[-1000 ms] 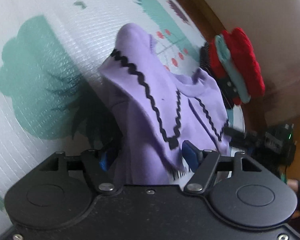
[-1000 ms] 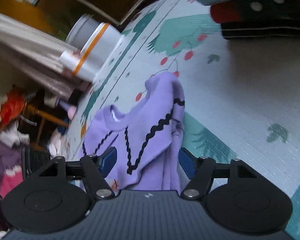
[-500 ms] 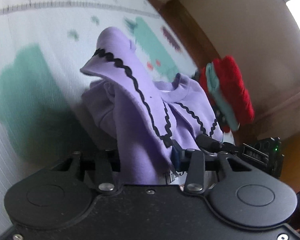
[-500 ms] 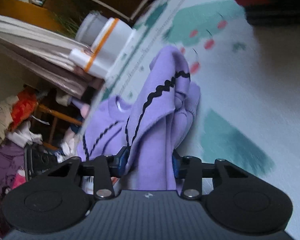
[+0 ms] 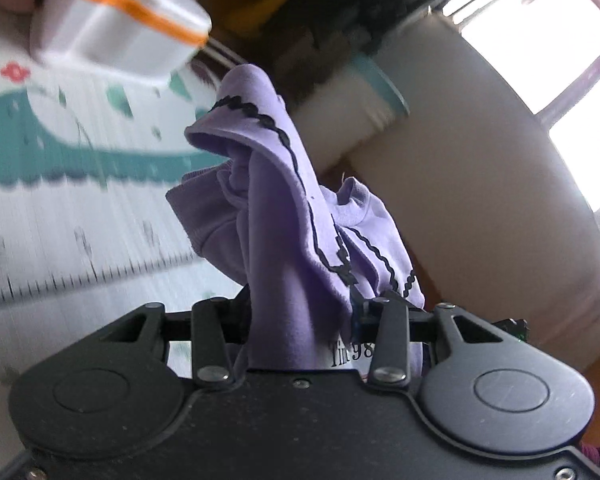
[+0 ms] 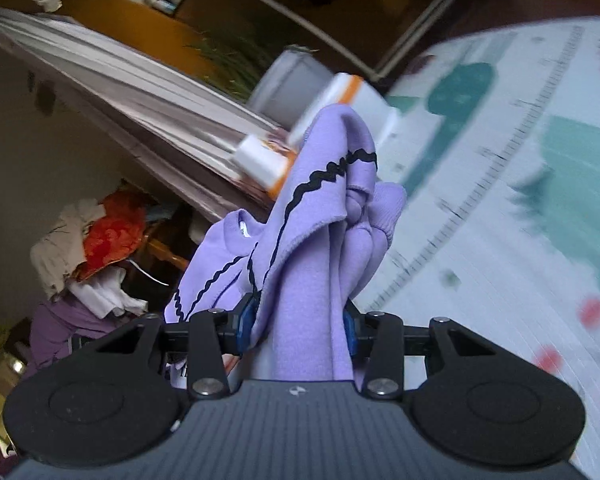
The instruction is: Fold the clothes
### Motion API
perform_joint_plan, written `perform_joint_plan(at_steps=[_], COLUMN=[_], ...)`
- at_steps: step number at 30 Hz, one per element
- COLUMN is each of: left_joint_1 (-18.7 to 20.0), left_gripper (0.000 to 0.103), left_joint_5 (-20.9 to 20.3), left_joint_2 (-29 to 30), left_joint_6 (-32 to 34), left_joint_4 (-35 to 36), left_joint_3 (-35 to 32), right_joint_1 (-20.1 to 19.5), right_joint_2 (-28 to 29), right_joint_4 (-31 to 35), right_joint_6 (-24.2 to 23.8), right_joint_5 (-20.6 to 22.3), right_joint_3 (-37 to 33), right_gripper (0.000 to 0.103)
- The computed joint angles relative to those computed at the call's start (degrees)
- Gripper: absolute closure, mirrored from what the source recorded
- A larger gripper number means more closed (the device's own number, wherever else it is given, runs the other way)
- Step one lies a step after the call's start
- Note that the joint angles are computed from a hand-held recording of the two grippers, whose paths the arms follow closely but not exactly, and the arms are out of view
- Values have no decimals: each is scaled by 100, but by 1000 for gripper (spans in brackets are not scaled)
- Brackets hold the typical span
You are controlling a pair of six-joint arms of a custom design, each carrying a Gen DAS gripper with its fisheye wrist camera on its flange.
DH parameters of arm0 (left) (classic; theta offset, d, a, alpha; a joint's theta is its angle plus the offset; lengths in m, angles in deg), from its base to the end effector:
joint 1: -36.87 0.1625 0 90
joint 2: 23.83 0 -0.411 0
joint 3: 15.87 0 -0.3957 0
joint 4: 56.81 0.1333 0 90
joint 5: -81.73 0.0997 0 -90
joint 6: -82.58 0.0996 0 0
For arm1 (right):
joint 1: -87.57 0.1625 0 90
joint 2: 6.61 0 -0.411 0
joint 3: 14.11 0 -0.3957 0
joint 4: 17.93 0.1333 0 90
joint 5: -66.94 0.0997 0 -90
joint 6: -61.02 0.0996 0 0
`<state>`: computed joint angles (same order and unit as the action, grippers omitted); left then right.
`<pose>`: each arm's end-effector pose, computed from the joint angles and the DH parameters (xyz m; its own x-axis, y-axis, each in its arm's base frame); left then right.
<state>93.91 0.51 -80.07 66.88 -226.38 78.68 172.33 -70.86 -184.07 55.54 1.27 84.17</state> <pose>-0.2447 -0.6503 0.2506 -0.9617 0.2656 0.0680 0.1545 0.7298 -0.6659 0.1150 -0.6546 0.3108 -0.9348 -0.2616 -0.2402 -0.0216 0.7171 -0.6967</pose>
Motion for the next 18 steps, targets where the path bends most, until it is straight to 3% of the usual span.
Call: perform_joint_plan(at_steps=[4,6,7,8,9,10,12,14,18], left_joint_1=[210,333,348,340,290,268,262,286,265], left_gripper=[64,63,52,27,25,26,26,26,26], left_joint_5=[-143,-236,-99,278,866,1284,1490,1448,1529], left_joint_2=[341,659,809,965,1064,1107,967,776,414], left_joint_6=[-192,-415,-490,-463,-568,-726,-724,-532,-296], left_joint_4=[-269,-81,111,499,1009,1389,1429,1566,2091], left_joint_3=[-600,-1097,-1348,-1600,-1771,-1781,-1332,-858,-278], right_joint_1=[158,216,239,273,306,355,352,204,47], right_joint_2=[563,832,951,1072,1177,1301,1389,1184,678], right_joint_4=[79,-72,-145,-202,-108,4,165,202,378], right_joint_6=[402,694,720,750,692,647,619,487,-55], right_joint_5=[130,72,-147,-429,-950,-1550,-2209,-2055,-2189], right_joint_3=[-862,-1262,-1426,-1599,-1748,-1920,-1984,-1576,-645], right_gripper=[60,60,59,55,37,29,30,30,29])
